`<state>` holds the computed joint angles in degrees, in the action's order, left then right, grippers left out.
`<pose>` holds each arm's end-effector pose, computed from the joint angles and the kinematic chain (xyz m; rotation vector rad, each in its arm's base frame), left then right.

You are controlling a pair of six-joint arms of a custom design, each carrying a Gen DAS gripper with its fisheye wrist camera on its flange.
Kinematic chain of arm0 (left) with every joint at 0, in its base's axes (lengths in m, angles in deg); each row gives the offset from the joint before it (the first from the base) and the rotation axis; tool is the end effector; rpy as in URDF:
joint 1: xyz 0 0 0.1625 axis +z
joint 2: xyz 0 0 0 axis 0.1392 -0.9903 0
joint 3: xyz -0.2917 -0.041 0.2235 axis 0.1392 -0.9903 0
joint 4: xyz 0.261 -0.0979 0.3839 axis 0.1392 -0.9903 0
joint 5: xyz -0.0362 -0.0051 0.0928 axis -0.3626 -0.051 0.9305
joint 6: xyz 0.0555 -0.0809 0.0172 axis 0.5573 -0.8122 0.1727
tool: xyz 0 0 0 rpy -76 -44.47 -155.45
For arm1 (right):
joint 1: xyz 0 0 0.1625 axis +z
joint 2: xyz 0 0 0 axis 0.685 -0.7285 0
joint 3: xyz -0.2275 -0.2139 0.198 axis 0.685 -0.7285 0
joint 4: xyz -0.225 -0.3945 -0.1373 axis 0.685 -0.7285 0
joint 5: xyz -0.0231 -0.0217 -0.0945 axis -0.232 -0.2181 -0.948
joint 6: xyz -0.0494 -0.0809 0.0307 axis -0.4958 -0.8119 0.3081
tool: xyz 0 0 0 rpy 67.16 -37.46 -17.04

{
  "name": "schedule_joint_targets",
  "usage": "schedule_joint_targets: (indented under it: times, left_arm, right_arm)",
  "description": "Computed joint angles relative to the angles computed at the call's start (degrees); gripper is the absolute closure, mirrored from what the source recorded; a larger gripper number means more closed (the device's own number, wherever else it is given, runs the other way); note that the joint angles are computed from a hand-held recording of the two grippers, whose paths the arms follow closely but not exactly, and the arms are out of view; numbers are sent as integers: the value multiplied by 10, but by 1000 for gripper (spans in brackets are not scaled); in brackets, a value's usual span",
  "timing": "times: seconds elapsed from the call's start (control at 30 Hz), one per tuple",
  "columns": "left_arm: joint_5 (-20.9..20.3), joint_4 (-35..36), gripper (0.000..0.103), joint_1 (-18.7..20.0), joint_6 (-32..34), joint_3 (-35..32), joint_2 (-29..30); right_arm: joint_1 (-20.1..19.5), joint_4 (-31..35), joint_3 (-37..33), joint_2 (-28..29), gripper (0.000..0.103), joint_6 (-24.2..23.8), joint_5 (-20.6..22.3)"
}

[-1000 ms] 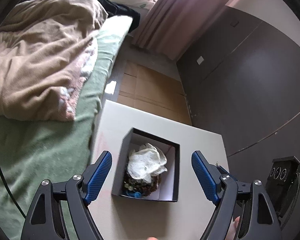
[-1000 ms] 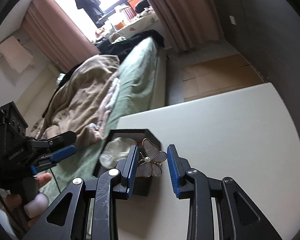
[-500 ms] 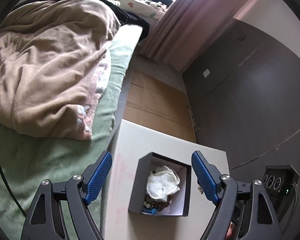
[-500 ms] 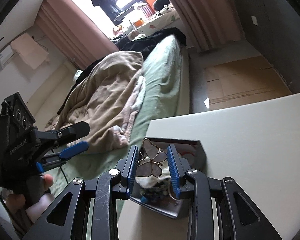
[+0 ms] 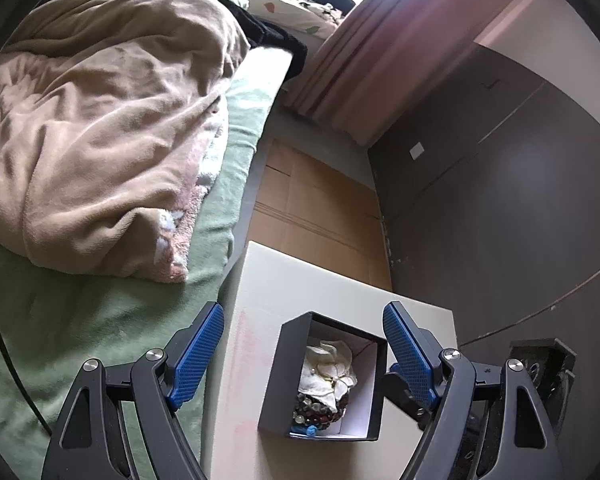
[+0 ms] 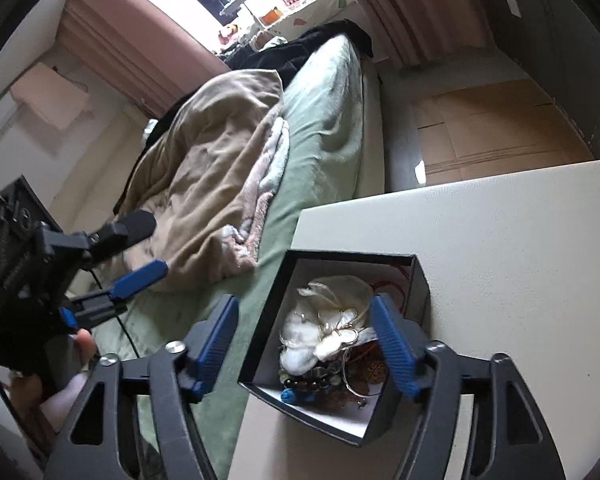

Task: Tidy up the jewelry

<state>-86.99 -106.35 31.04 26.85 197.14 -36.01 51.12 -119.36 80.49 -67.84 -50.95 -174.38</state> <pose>-0.3340 -0.5088 0.1732 0.2326 2.8022 -0.7893 0.1528 -0.4559 0.2745 0.1951 -2.8361 0.8996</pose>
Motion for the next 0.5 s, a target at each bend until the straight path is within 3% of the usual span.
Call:
schedule_joint_targets:
  times: [0.1, 0.4, 0.5]
  left_arm:
    - [3, 6, 21, -3, 0, 4, -2]
    - [23, 22, 21, -30, 14, 12, 11]
    - [34, 29, 21, -41, 15, 14, 14]
  right_arm:
    - [-1, 2, 10, -20, 32, 1, -7]
    - [7, 28, 39, -101, 32, 9, -85]
    - [6, 38, 44, -125, 27, 12, -103]
